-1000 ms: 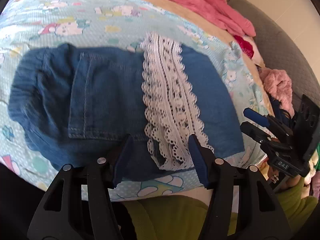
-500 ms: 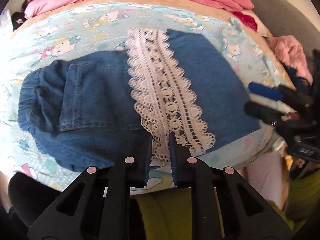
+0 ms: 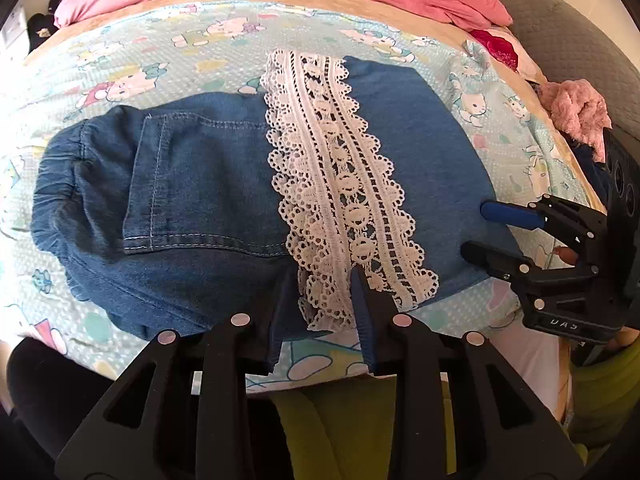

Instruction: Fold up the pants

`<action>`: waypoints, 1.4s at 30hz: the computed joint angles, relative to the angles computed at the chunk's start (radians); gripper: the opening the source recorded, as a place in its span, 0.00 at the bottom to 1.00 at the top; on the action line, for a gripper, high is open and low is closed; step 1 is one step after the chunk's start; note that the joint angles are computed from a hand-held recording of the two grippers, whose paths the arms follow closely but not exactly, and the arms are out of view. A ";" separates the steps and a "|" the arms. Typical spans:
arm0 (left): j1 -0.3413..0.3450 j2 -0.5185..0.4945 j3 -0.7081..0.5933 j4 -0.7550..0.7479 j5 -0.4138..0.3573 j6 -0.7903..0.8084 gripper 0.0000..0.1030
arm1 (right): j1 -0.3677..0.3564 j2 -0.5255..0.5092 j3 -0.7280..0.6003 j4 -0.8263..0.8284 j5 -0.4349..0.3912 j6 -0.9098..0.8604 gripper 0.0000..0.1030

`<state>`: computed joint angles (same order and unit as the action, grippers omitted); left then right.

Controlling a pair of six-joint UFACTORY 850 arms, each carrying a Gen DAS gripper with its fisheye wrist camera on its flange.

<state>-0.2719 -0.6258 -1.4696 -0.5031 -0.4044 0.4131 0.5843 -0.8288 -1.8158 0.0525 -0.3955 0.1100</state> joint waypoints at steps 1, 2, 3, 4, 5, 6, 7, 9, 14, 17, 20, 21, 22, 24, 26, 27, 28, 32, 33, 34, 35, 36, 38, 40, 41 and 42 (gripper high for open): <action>0.000 0.004 0.004 -0.003 0.003 0.003 0.23 | -0.002 0.004 0.002 0.015 0.001 -0.008 0.50; 0.001 0.009 0.009 -0.010 0.007 0.008 0.24 | -0.004 0.009 0.005 0.030 0.003 -0.017 0.50; 0.002 0.013 0.013 -0.020 0.009 0.016 0.25 | -0.006 0.013 0.008 0.044 0.005 -0.023 0.50; 0.002 0.017 0.018 -0.024 0.010 0.020 0.26 | -0.008 0.020 0.014 0.051 0.010 -0.026 0.50; 0.003 0.021 0.022 -0.029 0.012 0.022 0.27 | -0.009 0.026 0.019 0.051 0.014 -0.024 0.50; 0.004 0.026 0.027 -0.032 0.014 0.025 0.30 | -0.010 0.033 0.023 0.053 0.020 -0.023 0.50; 0.005 0.032 0.033 -0.035 0.019 0.029 0.30 | -0.010 0.038 0.024 0.054 0.023 -0.020 0.50; 0.007 0.048 0.048 -0.047 0.031 0.037 0.34 | -0.011 0.047 0.026 0.044 0.029 -0.003 0.50; 0.019 0.089 0.089 -0.065 0.062 0.038 0.49 | -0.010 0.061 0.015 -0.024 0.043 0.074 0.81; 0.029 0.114 0.113 -0.058 0.087 0.023 0.62 | -0.011 0.076 0.020 -0.076 0.074 0.142 0.87; 0.038 0.135 0.132 -0.046 0.111 -0.001 0.74 | -0.008 0.082 0.005 -0.171 0.083 0.238 0.88; 0.040 0.141 0.138 -0.035 0.120 -0.015 0.79 | -0.008 0.083 0.003 -0.174 0.086 0.243 0.89; 0.041 0.146 0.142 -0.026 0.127 -0.026 0.81 | -0.008 0.085 -0.001 -0.170 0.089 0.242 0.90; 0.049 0.156 0.152 -0.036 0.142 -0.025 0.86 | -0.005 0.085 -0.013 -0.191 0.091 0.266 0.90; 0.058 0.164 0.162 -0.086 0.145 0.019 0.87 | -0.001 0.082 -0.030 -0.221 0.089 0.288 0.90; 0.061 0.166 0.165 -0.107 0.147 0.038 0.88 | 0.001 0.077 -0.045 -0.231 0.082 0.293 0.91; 0.064 0.169 0.170 -0.122 0.150 0.049 0.89 | 0.004 0.073 -0.055 -0.239 0.077 0.295 0.91; 0.083 0.176 0.186 -0.210 0.151 0.121 0.90 | 0.019 0.039 -0.134 -0.236 0.040 0.262 0.91; 0.087 0.175 0.186 -0.229 0.149 0.137 0.90 | 0.021 0.029 -0.154 -0.231 0.031 0.251 0.91; 0.092 0.176 0.191 -0.254 0.151 0.158 0.91 | 0.024 0.017 -0.179 -0.229 0.019 0.241 0.91; 0.099 0.176 0.194 -0.295 0.151 0.196 0.91 | 0.028 0.006 -0.202 -0.236 0.008 0.240 0.91; 0.104 0.176 0.195 -0.314 0.149 0.213 0.91 | 0.032 -0.012 -0.238 -0.241 -0.009 0.234 0.91; 0.117 0.176 0.200 -0.353 0.144 0.245 0.91 | 0.034 -0.048 -0.303 -0.218 -0.041 0.198 0.91; 0.131 0.175 0.205 -0.397 0.135 0.278 0.91 | 0.036 -0.114 -0.420 -0.162 -0.101 0.133 0.91; 0.141 0.173 0.207 -0.412 0.133 0.282 0.91 | 0.037 -0.152 -0.488 -0.132 -0.135 0.101 0.91; 0.149 0.171 0.207 -0.423 0.129 0.284 0.91 | 0.037 -0.199 -0.569 -0.101 -0.176 0.070 0.91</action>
